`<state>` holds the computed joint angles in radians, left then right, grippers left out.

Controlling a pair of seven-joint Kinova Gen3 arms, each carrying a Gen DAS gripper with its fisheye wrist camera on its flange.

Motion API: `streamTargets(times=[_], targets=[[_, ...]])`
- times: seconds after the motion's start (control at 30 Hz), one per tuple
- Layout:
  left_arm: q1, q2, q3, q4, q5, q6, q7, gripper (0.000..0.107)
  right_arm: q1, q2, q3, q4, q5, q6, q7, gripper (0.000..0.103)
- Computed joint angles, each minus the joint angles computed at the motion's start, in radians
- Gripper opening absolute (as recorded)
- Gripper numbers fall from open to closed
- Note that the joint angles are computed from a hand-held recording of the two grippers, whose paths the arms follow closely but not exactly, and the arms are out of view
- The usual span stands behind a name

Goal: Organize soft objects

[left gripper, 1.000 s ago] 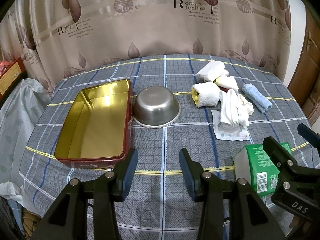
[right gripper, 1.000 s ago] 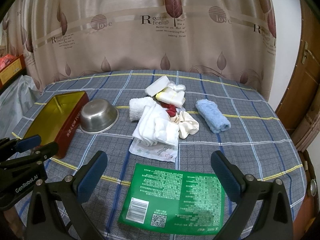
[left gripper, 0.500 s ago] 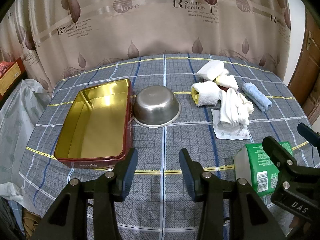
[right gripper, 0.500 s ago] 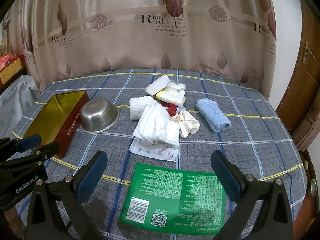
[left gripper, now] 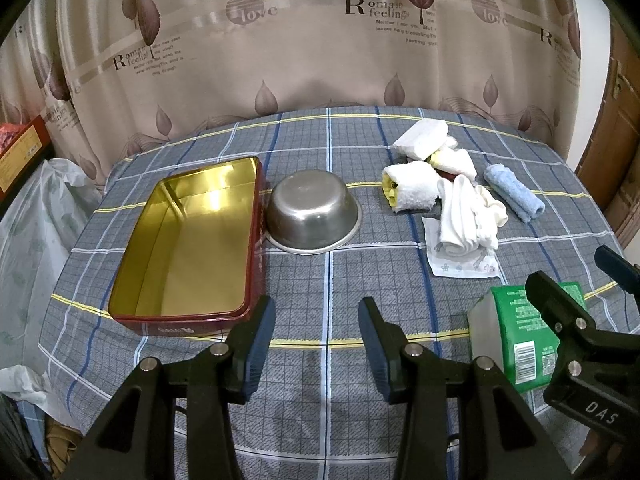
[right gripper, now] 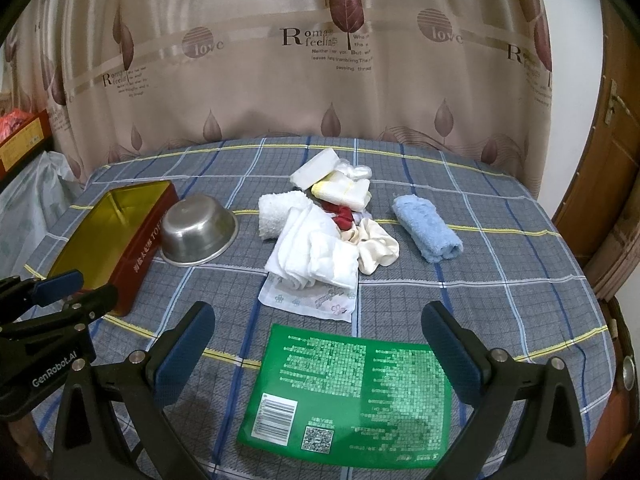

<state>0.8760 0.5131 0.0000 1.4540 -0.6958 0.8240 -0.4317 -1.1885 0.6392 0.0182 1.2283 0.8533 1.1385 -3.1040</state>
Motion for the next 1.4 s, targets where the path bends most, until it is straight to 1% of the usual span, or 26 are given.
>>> streamTargets(times=[0.27, 0.43, 0.57, 0.67, 0.73, 0.8, 0.87, 0.9, 0.97, 1.1, 1.17, 1.27, 1.4], targets=[[-0.001, -0.001, 0.000, 0.003, -0.004, 0.001, 0.003, 0.044, 0.007, -0.021, 0.003, 0.034, 0.020, -0.016, -0.022, 0.102], [-0.010, 0.009, 0.002, -0.011, 0.003, 0.012, -0.014, 0.044, 0.046, -0.076, -0.009, 0.107, 0.047, -0.056, -0.012, 0.102], [-0.018, 0.022, 0.001, -0.025, 0.009, 0.017, -0.034, 0.044, 0.115, -0.130, -0.040, 0.191, 0.041, -0.139, 0.034, 0.102], [-0.027, 0.034, 0.001, -0.040, 0.020, 0.020, -0.058, 0.044, 0.167, -0.150, -0.053, 0.229, 0.017, -0.170, 0.080, 0.102], [-0.034, 0.044, 0.002, -0.056, 0.030, 0.023, -0.081, 0.044, 0.205, -0.158, -0.057, 0.252, 0.002, -0.196, 0.121, 0.099], [-0.041, 0.059, 0.008, -0.080, 0.043, 0.029, -0.118, 0.044, 0.257, -0.159, -0.066, 0.263, -0.034, -0.230, 0.184, 0.092], [-0.045, 0.072, 0.010, -0.102, 0.059, 0.033, -0.152, 0.044, 0.313, -0.161, -0.071, 0.278, -0.081, -0.289, 0.241, 0.086], [-0.048, 0.078, 0.011, -0.110, 0.066, 0.031, -0.170, 0.044, 0.346, -0.161, -0.073, 0.286, -0.111, -0.326, 0.273, 0.086], [-0.053, 0.096, 0.011, -0.142, 0.086, 0.041, -0.206, 0.044, 0.386, -0.143, -0.067, 0.273, -0.160, -0.355, 0.337, 0.084], [-0.060, 0.135, 0.010, -0.211, 0.130, 0.068, -0.274, 0.044, 0.423, -0.105, -0.036, 0.241, -0.224, -0.380, 0.424, 0.076], [-0.063, 0.155, 0.007, -0.243, 0.149, 0.077, -0.304, 0.044, 0.442, -0.085, -0.025, 0.223, -0.255, -0.397, 0.463, 0.075], [-0.060, 0.194, -0.001, -0.310, 0.170, 0.115, -0.350, 0.044, 0.464, -0.047, -0.008, 0.185, -0.297, -0.410, 0.514, 0.071], [-0.079, 0.231, 0.006, -0.379, 0.223, 0.132, -0.412, 0.044, 0.481, 0.007, 0.012, 0.127, -0.349, -0.416, 0.575, 0.071]])
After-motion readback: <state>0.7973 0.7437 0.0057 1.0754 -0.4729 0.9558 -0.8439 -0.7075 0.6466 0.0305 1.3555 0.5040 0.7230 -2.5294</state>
